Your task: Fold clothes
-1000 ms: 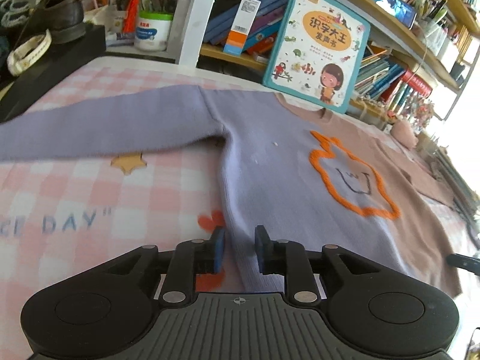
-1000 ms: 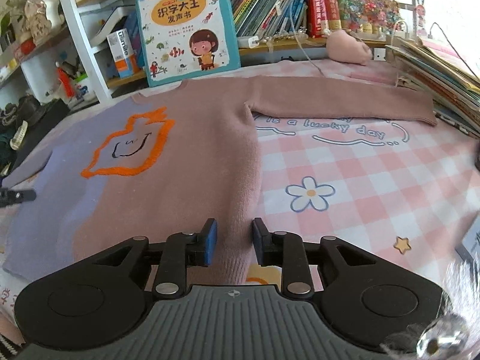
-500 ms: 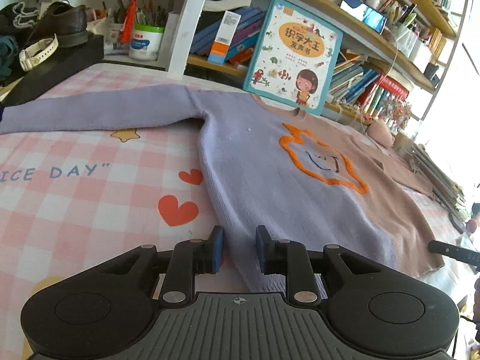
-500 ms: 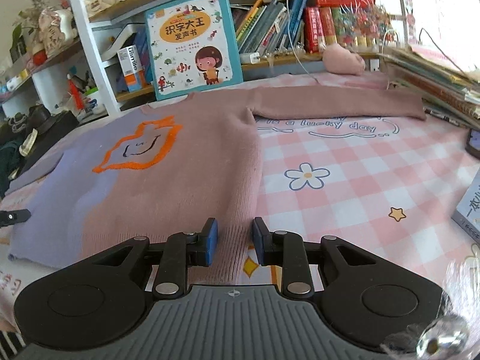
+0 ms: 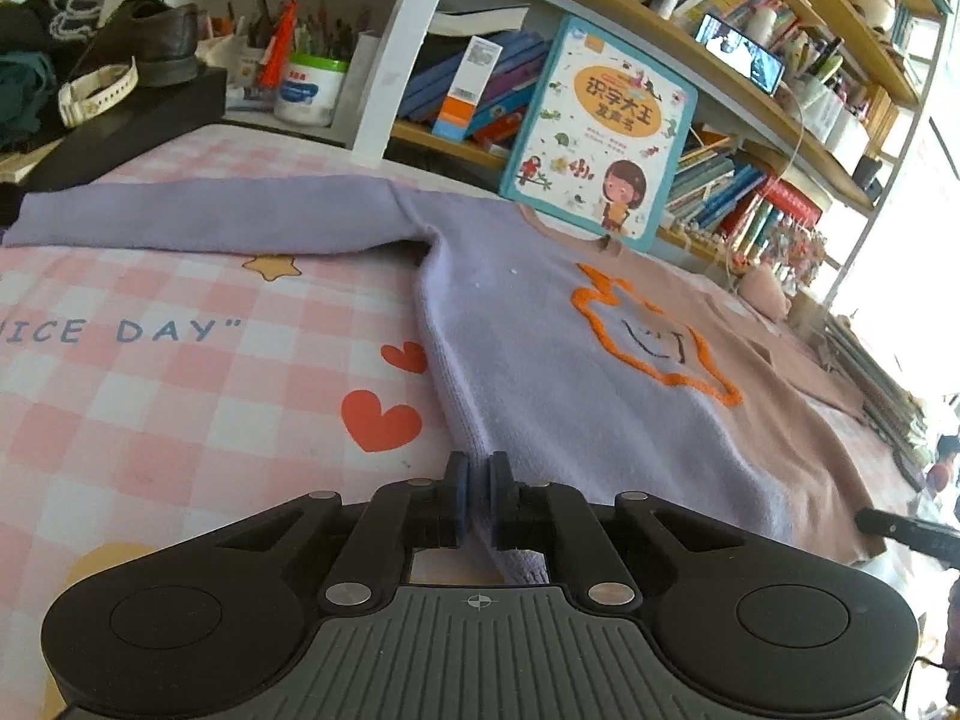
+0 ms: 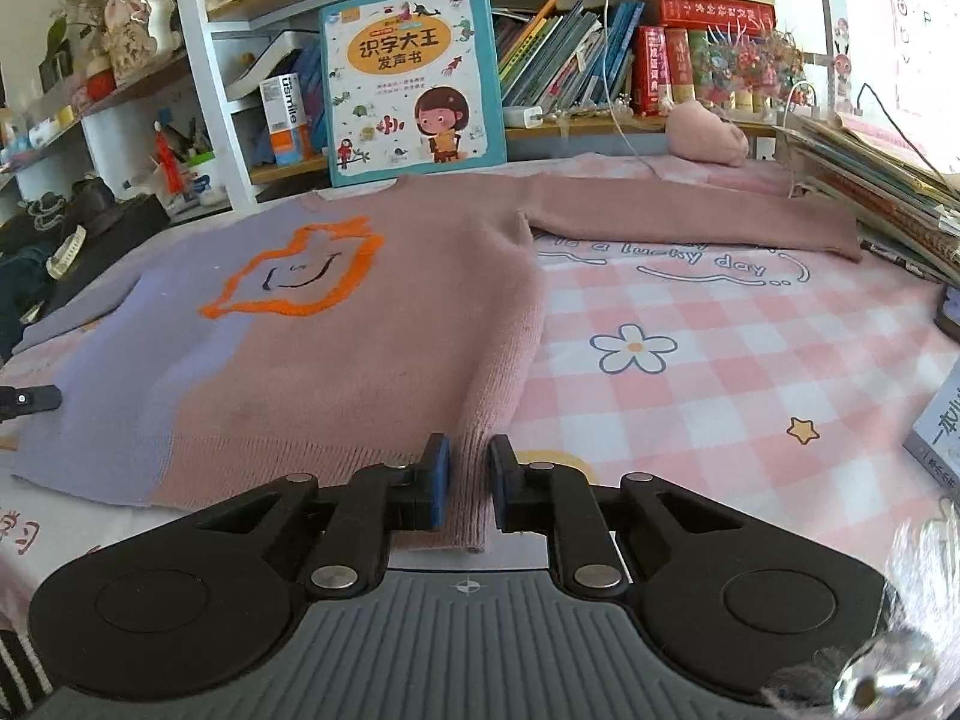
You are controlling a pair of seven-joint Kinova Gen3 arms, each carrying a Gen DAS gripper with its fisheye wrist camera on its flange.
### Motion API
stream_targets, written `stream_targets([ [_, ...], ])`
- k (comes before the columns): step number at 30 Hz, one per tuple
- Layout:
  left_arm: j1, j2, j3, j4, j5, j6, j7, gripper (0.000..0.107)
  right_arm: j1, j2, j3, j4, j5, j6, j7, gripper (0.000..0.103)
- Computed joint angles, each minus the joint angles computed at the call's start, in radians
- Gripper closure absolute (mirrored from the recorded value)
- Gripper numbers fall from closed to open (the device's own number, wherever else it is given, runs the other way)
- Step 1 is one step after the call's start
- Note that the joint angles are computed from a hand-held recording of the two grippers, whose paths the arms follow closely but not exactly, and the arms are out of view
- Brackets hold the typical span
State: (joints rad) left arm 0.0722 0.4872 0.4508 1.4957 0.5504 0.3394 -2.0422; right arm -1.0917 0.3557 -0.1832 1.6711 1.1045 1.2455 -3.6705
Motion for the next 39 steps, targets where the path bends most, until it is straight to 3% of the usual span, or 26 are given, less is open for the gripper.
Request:
stream_targets([
  [5, 0.042, -0.012, -0.041, -0.002, -0.043, -0.003, 0.024, 0.1, -0.003, 0.004, 0.0, -0.003, 0.003, 0.006, 0.005, 0.09],
  [14, 0.049, -0.018, -0.044, 0.002, -0.068, -0.01, 0.041, 0.099, -0.009, 0.014, 0.003, -0.019, -0.004, 0.026, 0.027, 0.089],
  [17, 0.074, -0.034, -0.071, 0.008, -0.095, -0.013, 0.062, 0.098, -0.014, 0.025, 0.006, -0.041, -0.016, 0.049, 0.051, 0.084],
  [19, 0.091, -0.051, -0.085, 0.024, -0.123, -0.033, 0.065, 0.094, -0.021, 0.033, 0.01, -0.056, -0.022, 0.069, 0.068, 0.075],
  [21, 0.122, -0.076, -0.104, 0.053, -0.17, -0.083, 0.062, 0.076, -0.031, 0.041, 0.014, -0.068, -0.017, 0.085, 0.081, 0.056],
  [22, 0.13, -0.085, -0.104, 0.067, -0.19, -0.111, 0.059, 0.069, -0.037, 0.044, 0.016, -0.073, -0.013, 0.092, 0.087, 0.056],
  [24, 0.125, -0.099, -0.079, 0.097, -0.222, -0.176, 0.048, 0.041, -0.047, 0.052, 0.021, -0.087, -0.005, 0.11, 0.101, 0.047],
  [27, 0.114, -0.108, -0.042, 0.126, -0.275, -0.239, 0.047, 0.026, -0.063, 0.069, 0.028, -0.107, 0.015, 0.138, 0.128, 0.031],
  [30, 0.166, -0.114, -0.09, 0.129, -0.332, -0.249, 0.084, 0.021, -0.072, 0.082, 0.033, -0.121, 0.024, 0.148, 0.157, 0.023],
  [39, 0.267, -0.114, -0.197, 0.126, -0.451, -0.25, 0.193, 0.017, -0.077, 0.1, 0.048, -0.143, 0.019, 0.138, 0.189, 0.018],
])
